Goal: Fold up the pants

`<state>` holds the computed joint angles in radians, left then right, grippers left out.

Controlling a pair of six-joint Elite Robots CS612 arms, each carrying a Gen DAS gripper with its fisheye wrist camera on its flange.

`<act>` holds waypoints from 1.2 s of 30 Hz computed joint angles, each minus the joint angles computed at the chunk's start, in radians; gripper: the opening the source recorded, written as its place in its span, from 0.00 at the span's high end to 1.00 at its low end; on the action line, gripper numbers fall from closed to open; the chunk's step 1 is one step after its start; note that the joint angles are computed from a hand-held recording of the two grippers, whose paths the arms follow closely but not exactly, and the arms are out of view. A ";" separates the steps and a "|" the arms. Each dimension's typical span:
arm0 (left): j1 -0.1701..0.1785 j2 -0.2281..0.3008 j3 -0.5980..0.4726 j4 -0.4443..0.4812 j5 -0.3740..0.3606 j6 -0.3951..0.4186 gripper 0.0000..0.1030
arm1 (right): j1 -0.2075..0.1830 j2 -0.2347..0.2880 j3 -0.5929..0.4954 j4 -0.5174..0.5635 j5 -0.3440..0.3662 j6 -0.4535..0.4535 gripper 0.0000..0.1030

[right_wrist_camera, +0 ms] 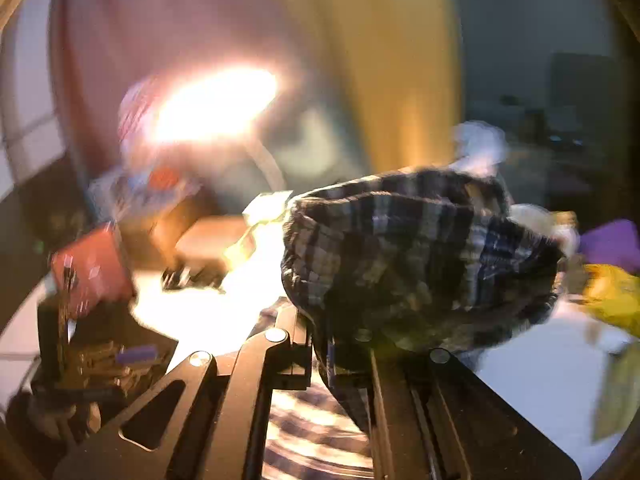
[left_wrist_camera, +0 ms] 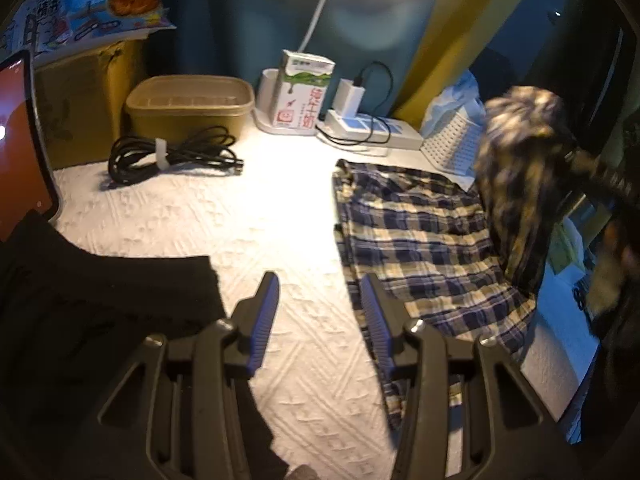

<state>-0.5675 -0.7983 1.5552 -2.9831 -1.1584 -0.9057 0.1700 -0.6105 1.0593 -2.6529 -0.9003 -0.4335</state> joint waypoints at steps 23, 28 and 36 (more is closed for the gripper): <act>0.009 0.035 -0.092 0.023 -0.028 0.116 0.57 | 0.013 -0.055 0.110 0.358 -0.001 -0.425 0.36; 0.005 0.074 -0.182 0.036 -0.040 0.259 0.57 | -0.027 -0.037 0.081 0.244 0.004 -0.280 0.36; -0.001 0.145 -0.333 0.093 -0.020 0.408 0.56 | -0.058 0.053 -0.057 0.161 -0.045 -0.093 0.36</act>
